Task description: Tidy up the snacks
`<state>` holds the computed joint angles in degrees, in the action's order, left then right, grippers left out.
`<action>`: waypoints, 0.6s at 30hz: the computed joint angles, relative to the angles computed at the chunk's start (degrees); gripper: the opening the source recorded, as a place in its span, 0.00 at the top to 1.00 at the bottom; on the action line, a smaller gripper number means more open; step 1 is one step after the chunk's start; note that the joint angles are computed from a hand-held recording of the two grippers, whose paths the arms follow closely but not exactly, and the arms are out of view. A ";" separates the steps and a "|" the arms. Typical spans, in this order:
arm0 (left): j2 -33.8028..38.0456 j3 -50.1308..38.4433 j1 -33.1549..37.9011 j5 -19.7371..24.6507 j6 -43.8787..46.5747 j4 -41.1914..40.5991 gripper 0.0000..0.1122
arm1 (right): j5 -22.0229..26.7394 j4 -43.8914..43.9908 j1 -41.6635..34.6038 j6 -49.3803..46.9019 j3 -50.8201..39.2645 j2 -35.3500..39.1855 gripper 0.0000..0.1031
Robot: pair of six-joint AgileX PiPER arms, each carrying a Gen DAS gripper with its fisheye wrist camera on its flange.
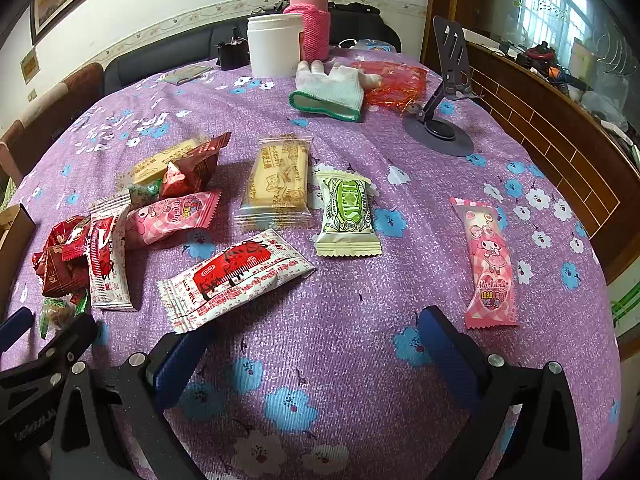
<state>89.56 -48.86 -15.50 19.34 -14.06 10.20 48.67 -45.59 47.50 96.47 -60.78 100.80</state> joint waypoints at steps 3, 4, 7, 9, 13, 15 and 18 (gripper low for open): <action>-0.85 -0.92 2.27 4.17 13.61 -9.60 0.08 | -0.05 0.03 -0.15 -0.18 -0.11 0.04 0.01; -1.69 -0.48 2.57 5.35 16.51 -11.40 0.08 | -0.10 0.03 -0.20 -0.27 -0.11 0.03 0.01; -5.86 4.60 2.67 3.86 18.89 -12.64 0.08 | -0.57 0.00 -0.43 -0.89 0.04 -0.12 0.01; -7.44 6.43 1.88 3.21 17.00 -11.28 0.08 | -1.11 -0.13 -0.29 -1.25 0.68 -0.56 0.01; -8.17 7.02 1.58 3.32 16.21 -10.43 0.08 | -2.29 0.21 -0.82 -2.45 0.80 -0.50 0.01; -8.22 7.10 0.82 3.17 13.53 -7.78 0.08 | -2.01 0.47 -0.77 -2.63 0.86 -0.72 0.01; -8.59 7.25 2.71 3.89 21.67 -14.87 0.08 | -1.13 2.45 -0.69 -4.14 0.42 -1.09 0.01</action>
<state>80.97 -41.61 -12.79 23.23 7.62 -4.67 47.55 -43.14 46.81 92.33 -60.36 99.71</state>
